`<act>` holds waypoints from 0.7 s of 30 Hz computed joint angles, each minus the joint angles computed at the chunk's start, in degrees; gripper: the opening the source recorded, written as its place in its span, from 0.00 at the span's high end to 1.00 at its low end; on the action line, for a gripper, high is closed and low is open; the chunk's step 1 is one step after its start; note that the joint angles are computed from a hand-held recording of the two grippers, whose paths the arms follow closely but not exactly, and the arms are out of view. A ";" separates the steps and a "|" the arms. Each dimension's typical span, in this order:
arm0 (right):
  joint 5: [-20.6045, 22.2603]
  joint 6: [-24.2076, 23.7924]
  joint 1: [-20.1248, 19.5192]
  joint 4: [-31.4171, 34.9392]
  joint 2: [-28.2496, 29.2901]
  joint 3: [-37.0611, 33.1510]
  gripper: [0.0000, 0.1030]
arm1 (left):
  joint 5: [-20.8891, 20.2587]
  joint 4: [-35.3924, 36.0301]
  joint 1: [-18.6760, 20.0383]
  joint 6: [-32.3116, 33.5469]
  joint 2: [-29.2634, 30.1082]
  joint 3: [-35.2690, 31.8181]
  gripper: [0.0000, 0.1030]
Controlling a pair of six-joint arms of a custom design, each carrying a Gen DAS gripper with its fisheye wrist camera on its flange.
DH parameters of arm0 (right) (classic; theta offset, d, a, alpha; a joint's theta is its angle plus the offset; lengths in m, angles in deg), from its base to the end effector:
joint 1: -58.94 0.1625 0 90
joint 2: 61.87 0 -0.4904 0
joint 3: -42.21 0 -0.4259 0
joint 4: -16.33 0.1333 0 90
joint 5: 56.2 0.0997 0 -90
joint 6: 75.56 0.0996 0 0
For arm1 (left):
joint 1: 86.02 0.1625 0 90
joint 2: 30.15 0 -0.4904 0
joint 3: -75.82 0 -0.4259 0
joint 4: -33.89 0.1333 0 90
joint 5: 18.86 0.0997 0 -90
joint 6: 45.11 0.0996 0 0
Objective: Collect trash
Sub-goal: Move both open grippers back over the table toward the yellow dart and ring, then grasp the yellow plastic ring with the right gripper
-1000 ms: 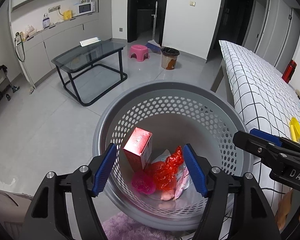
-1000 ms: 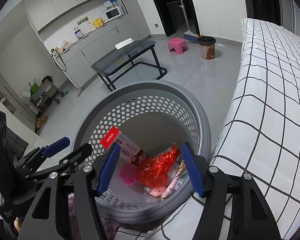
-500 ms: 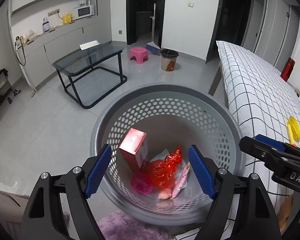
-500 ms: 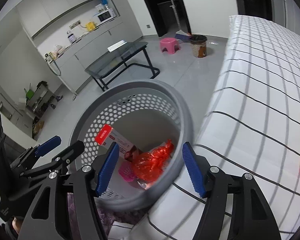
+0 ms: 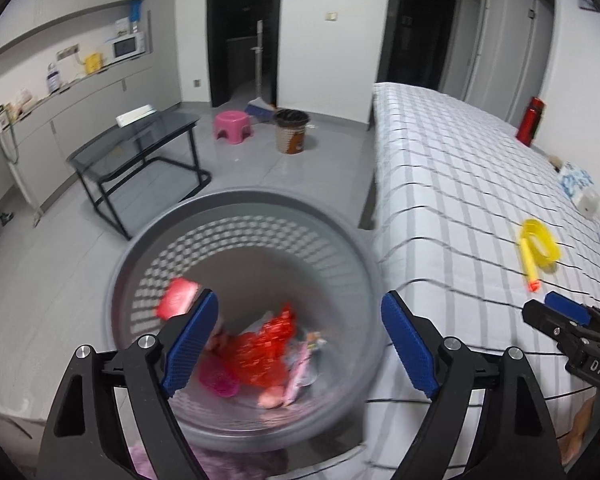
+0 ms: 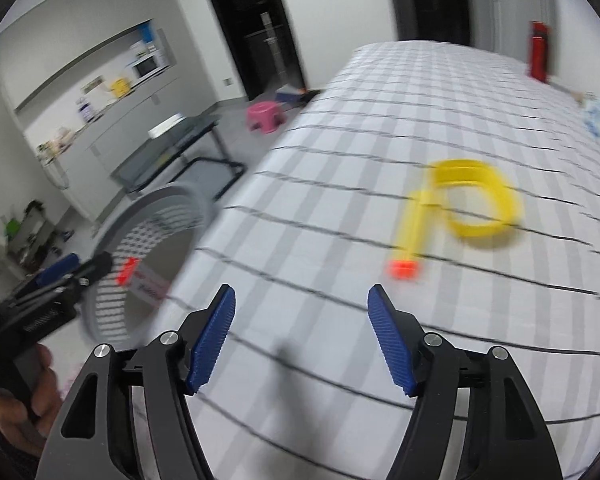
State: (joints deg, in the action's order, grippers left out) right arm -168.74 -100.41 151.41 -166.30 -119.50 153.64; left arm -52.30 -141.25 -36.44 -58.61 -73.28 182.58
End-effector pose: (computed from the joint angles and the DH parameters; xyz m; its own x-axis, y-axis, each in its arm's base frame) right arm 0.1230 -0.6447 0.2239 -0.8326 -0.1453 0.5345 -0.4226 0.7904 -0.4435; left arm -0.2631 -0.6427 0.1017 -0.7417 -0.0444 -0.6693 0.4423 0.7178 -0.5378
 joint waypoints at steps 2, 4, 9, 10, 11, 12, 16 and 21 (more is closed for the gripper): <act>-1.38 -0.50 -1.05 -2.01 -1.07 0.61 0.33 | -0.94 -0.26 -0.51 0.97 1.23 -1.24 0.20; -2.67 -0.42 -2.28 -3.04 -2.18 0.75 0.32 | -1.97 -0.38 -0.89 1.60 2.41 -2.40 0.19; -3.59 -0.90 -5.01 -1.97 -3.26 -1.37 0.32 | -3.93 0.28 -2.18 2.12 5.33 -5.13 0.18; -3.68 -0.97 -5.45 -0.40 -3.09 -2.71 0.32 | -4.33 0.55 -2.46 2.29 5.87 -5.64 0.18; -3.53 -0.97 -5.81 0.81 -3.11 -3.43 0.32 | -4.50 0.86 -2.64 2.23 6.35 -6.13 0.18; -3.13 -0.92 -6.10 2.00 -3.06 -4.09 0.32 | -4.71 1.18 -2.84 1.95 6.78 -6.53 0.18; -3.25 -2.57 -6.12 4.28 -2.05 -6.49 0.33 | -5.57 2.65 -2.95 1.01 7.97 -8.12 0.16; -4.03 -4.16 -5.44 6.09 -0.35 -8.64 0.32 | -5.59 4.60 -2.98 0.30 9.08 -9.42 0.14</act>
